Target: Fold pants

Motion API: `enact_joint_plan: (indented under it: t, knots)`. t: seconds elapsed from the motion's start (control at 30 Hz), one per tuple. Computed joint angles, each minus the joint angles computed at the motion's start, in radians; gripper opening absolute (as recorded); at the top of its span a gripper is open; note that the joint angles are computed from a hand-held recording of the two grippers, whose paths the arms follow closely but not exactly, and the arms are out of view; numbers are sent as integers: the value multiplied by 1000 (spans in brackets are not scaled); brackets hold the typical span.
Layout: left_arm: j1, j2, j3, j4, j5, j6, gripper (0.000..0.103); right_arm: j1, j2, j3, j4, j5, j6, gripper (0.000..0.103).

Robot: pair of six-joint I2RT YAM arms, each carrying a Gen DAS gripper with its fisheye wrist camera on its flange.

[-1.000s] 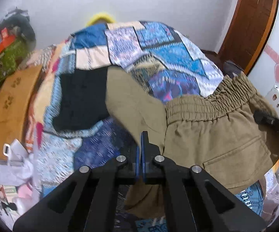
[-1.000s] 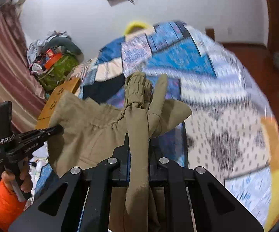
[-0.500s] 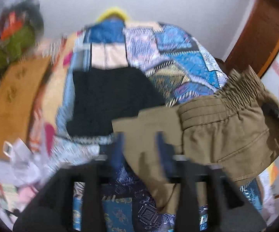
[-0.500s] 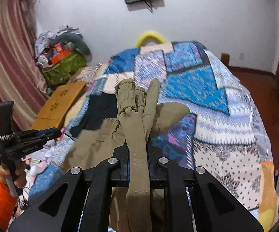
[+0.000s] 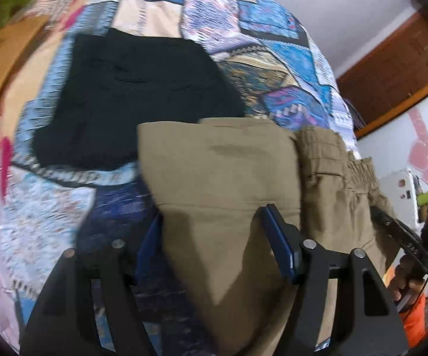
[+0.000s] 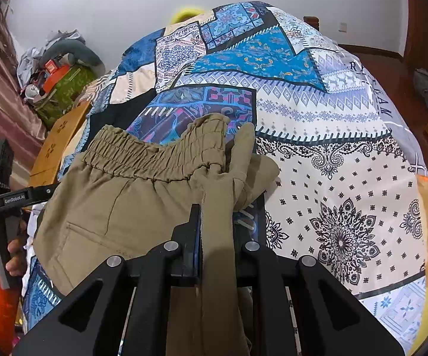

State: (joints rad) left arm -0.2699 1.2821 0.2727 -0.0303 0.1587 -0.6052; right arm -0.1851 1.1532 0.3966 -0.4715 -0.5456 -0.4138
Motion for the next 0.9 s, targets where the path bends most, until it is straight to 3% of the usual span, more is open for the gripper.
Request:
enact_joint_plan:
  t: [0.1, 0.17, 0.2, 0.23, 0.27, 0.33, 0.5, 0.67, 0.9]
  knots:
    - [-47, 65, 26, 37, -34, -30, 62, -5, -2, -8, 16, 3, -2, 11]
    - [-83, 27, 29, 19, -72, -44, 30, -17, 9, -4, 13, -9, -9, 11]
    - [-132, 3, 45, -25, -150, -60, 22, -20, 5, -4, 9, -12, -9, 11]
    - [-221, -7, 86, -107, -296, -92, 16, -15, -1, -7, 14, -7, -4, 11]
    - [-260, -8, 109, -146, -355, -103, 10, -1, -30, -16, 17, 5, 1, 11]
    - [-364, 7, 179, -258, -503, -153, 9, 23, -81, -26, 19, 24, 15, 11]
    - [-462, -105, 231, -420, -679, -211, 4, 63, -158, 23, -39, 14, 18, 10]
    - [-379, -255, 251, -518, -717, -143, 4, 194, -192, 118, -47, 22, 127, 10]
    - [-98, -464, 274, -581, -668, 82, 4, 458, -112, 246, 122, 124, 346, 10]
